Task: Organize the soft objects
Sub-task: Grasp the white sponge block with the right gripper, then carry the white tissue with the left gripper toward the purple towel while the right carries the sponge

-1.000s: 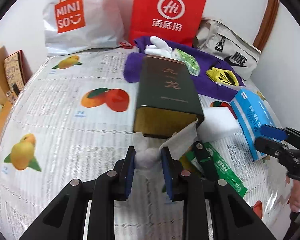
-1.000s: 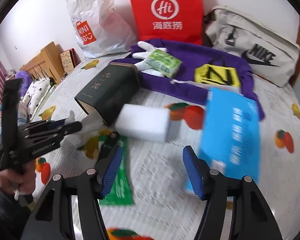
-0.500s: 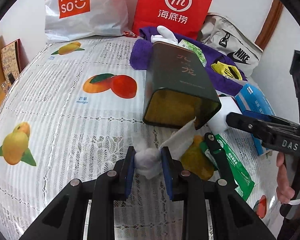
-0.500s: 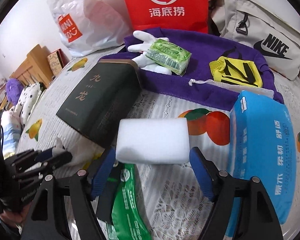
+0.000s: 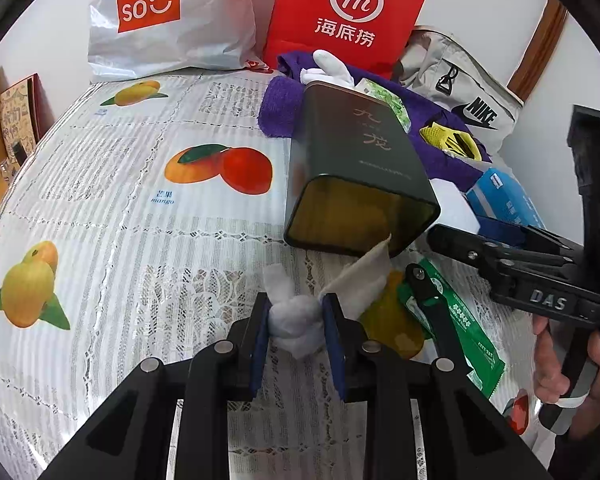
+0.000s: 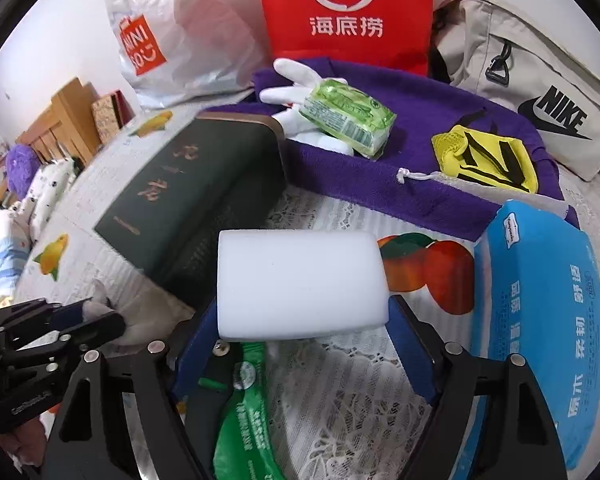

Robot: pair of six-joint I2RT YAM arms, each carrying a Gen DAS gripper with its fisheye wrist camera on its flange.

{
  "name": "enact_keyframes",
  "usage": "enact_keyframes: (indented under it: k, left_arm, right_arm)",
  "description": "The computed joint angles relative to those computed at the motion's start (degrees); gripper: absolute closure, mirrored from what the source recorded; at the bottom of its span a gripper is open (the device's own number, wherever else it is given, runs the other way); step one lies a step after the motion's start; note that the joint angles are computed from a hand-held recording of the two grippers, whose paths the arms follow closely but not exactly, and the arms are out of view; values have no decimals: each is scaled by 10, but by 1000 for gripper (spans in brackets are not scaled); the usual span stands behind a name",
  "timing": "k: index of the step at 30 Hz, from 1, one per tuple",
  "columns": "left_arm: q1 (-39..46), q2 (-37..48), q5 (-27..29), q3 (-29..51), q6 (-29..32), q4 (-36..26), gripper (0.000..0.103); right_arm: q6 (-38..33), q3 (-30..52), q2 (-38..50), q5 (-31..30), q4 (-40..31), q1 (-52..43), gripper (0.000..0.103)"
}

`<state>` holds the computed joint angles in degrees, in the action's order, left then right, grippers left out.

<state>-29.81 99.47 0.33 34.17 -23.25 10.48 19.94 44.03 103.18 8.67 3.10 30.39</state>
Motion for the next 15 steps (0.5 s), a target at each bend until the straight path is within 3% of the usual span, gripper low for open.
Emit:
enact_keyframes:
  k: [15]
  left_arm:
    - [-72, -70, -59, -46, -82, -34, 78]
  right_arm:
    - [46, -202, -291, 2, -58, 95, 23]
